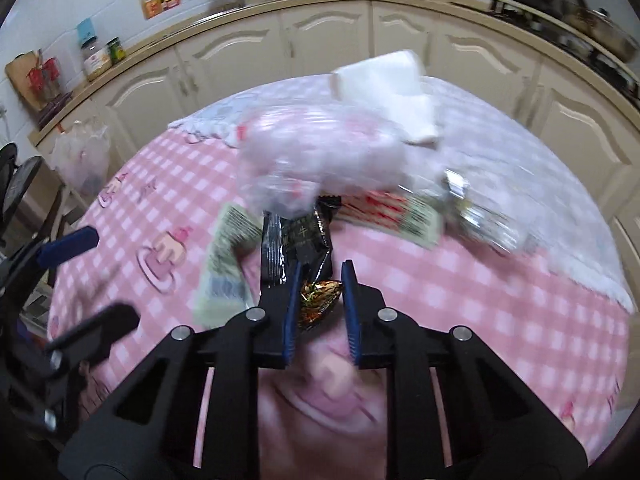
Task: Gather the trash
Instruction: 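Grasp the green wrapper with the left tool while the right tool grasps the black snack bag, then carry the green wrapper in the left tool while the right tool carries the black bag into the bin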
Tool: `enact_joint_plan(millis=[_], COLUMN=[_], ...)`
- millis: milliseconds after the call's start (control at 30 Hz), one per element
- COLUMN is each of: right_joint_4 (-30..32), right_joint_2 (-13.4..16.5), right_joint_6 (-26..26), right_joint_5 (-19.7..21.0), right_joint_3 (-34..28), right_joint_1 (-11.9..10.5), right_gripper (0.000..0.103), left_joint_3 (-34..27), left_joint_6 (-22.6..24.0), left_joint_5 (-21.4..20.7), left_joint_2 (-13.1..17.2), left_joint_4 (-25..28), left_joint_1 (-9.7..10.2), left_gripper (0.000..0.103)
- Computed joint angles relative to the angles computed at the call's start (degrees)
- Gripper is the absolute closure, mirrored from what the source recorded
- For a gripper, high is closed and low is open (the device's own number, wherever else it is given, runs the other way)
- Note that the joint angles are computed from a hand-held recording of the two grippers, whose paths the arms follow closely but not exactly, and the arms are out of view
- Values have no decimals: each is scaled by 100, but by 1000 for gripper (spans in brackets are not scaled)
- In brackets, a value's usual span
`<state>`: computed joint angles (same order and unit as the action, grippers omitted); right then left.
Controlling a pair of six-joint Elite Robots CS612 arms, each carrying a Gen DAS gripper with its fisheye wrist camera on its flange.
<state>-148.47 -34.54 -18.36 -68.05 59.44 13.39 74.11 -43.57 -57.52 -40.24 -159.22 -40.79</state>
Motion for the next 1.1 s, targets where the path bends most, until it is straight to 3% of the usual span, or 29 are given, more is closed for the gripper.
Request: enact_joint_plan(millis=[167, 300, 333, 500, 567, 733, 767, 800, 833, 867, 967, 1000, 1067, 1100], right_joint_4=[-372, -501, -531, -776, -860, -600, -573, -533, -557, -643, -570, -455, -661, -605], right_joint_2=[-201, -260, -266, -369, -421, -504, -513, -520, -528, -532, -447, -384, -360, -368], right_joint_6=[286, 389, 440, 640, 681, 530, 521, 539, 577, 541, 435, 359, 226, 209], right_joint_5=[11, 56, 85, 246, 280, 59, 45, 86, 121, 118, -116, -234, -521, -458], right_joint_3=[450, 597, 617, 832, 929, 1043, 1060, 1070, 1088, 1104, 940, 833, 832, 828], right_joint_1=[-152, -216, -228, -295, -322, -320, -319, -326, -331, -323, -264, -235, -172, -179], right_gripper=[83, 83, 83, 83, 84, 82, 79, 61, 36, 34, 34, 40, 66, 78], left_joint_3=[-672, -1136, -1192, -1157, -1013, -752, -717, -695, -676, -671, -672, -654, -591, -545], left_joint_6=[313, 334, 346, 473, 501, 596, 624, 642, 652, 657, 683, 715, 783, 802], left_joint_5=[29, -495, -652, -843, -988, -1023, -1030, -1014, -987, -972, -999, -1013, -1013, -1001], left_joint_2=[315, 530, 565, 556, 501, 390, 375, 365, 357, 353, 352, 341, 310, 286], left_joint_4=[793, 1308, 1308, 1058, 820, 486, 439, 411, 399, 399, 355, 314, 166, 85], left_joint_1=[28, 140, 168, 185, 190, 114, 96, 80, 62, 52, 51, 47, 31, 22], left_gripper=[9, 10, 15, 88, 96, 97, 97, 97, 97, 97, 97, 97, 97, 97])
